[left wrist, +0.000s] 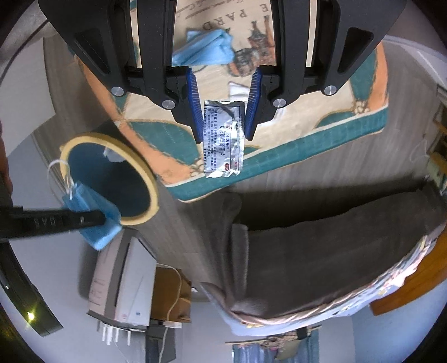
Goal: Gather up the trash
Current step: 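Carry the blue mask over the bin and open the right tool while the left tool holds the blister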
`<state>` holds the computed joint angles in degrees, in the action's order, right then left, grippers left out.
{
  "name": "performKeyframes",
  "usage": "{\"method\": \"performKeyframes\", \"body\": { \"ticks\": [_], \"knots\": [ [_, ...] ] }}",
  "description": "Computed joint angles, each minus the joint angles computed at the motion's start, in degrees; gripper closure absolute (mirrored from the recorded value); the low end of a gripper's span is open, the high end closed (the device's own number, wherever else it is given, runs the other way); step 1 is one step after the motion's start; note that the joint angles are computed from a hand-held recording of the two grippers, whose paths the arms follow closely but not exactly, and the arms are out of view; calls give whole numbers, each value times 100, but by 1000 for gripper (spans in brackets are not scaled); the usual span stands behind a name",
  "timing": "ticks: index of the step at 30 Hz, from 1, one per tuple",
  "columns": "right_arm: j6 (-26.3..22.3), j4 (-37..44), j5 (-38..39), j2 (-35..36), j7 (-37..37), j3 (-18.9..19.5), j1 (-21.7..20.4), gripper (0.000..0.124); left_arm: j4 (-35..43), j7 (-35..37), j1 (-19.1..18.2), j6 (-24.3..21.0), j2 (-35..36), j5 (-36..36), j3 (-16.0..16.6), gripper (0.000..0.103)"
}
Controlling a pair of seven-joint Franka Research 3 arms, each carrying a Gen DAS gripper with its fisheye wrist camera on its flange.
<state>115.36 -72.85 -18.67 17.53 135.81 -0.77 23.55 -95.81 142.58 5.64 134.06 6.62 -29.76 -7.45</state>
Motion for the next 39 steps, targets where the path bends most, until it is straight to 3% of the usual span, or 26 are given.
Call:
{"method": "performKeyframes", "body": {
  "ticks": [12, 26, 31, 39],
  "knots": [
    [386, -1085, -175, -710, 372, 5, -410, 100, -458, 469, -301, 305, -282, 123, -64, 72],
    [426, -1919, -163, -1211, 412, 54, -859, 100, -930, 882, -759, -143, -631, -102, -90, 72],
    [532, -2203, 54, -1309, 499, 66, -1028, 100, -864, 773, -879, -461, -576, -173, -100, 72],
    [608, -2298, 282, -1235, 466, 57, -1133, 100, -432, 316, -1061, -533, -111, 176, -296, 72]
  ]
}}
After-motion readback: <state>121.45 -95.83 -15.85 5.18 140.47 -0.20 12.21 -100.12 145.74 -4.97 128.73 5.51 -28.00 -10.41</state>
